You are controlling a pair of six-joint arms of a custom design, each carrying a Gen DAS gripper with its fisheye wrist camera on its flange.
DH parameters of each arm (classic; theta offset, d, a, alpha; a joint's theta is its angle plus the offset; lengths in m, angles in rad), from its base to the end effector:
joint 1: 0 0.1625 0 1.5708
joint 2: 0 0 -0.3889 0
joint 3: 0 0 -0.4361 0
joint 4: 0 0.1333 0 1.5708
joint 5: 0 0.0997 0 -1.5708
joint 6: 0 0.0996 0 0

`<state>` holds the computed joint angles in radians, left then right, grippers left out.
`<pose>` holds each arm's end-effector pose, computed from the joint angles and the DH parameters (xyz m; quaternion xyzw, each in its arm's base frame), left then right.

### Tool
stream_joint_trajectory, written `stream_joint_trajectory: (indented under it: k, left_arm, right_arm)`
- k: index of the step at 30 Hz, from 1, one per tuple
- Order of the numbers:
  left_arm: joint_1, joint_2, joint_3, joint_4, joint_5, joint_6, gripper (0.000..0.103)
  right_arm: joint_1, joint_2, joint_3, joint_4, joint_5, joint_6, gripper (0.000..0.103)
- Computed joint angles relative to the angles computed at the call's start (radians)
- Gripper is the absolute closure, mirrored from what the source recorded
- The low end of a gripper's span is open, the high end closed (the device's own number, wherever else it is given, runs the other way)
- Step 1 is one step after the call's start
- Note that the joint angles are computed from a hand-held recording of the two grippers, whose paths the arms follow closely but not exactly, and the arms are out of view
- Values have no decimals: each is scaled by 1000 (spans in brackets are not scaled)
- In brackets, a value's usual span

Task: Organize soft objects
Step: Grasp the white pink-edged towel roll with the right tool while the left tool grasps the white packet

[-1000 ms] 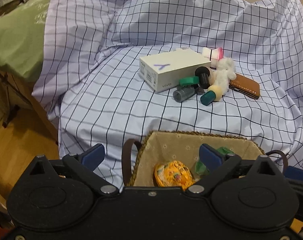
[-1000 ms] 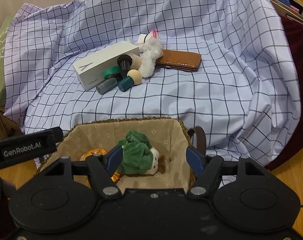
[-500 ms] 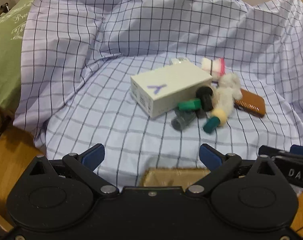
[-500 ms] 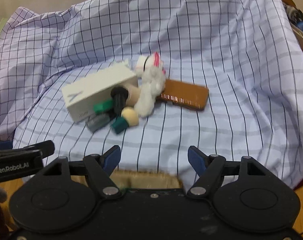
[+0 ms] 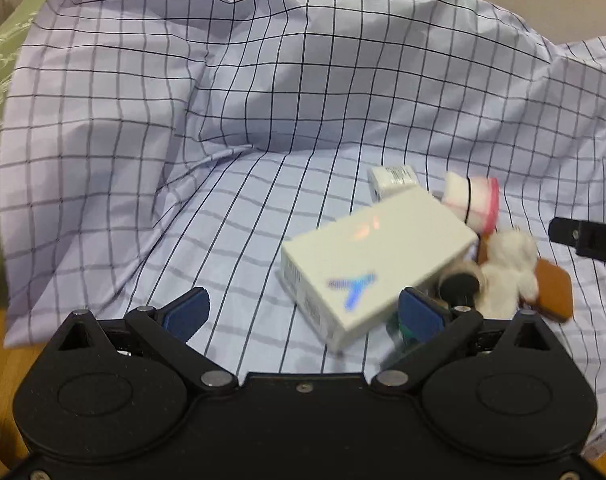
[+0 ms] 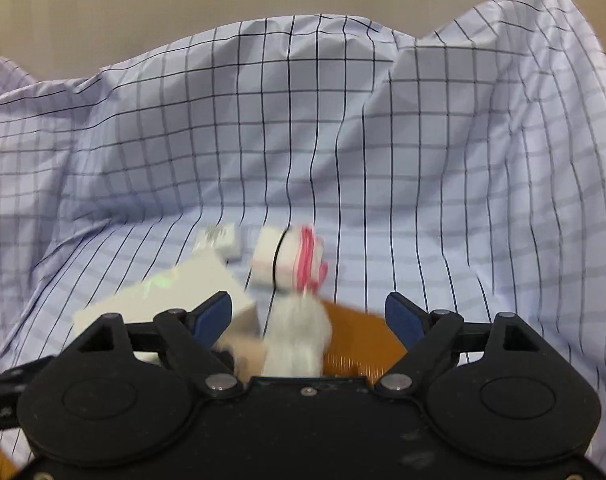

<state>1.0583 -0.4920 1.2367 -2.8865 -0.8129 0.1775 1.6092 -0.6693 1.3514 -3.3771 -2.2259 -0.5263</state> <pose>-0.2098 -0.7843 0.0437 0.2034 0.8742 -0.3172 0.3064 0.1017 -0.7545 0.1847 0.0585 -0.8172 0.4239 0.3861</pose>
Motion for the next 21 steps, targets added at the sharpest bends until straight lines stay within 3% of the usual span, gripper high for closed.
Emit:
stream_joint_trajectory:
  k: [9,14,21]
  left_arm:
    - [40,129,-282,170,-9,3,6]
    - [52,208,-433,239,3,29,6]
    - [66,352,-707,395,2,41,6]
  right_arm:
    - [-22,241,-440,280,-26,14,19]
    - [-35,367,-669,463,-51,78,19]
    - [-41,566,-1002,631,-90,81,19]
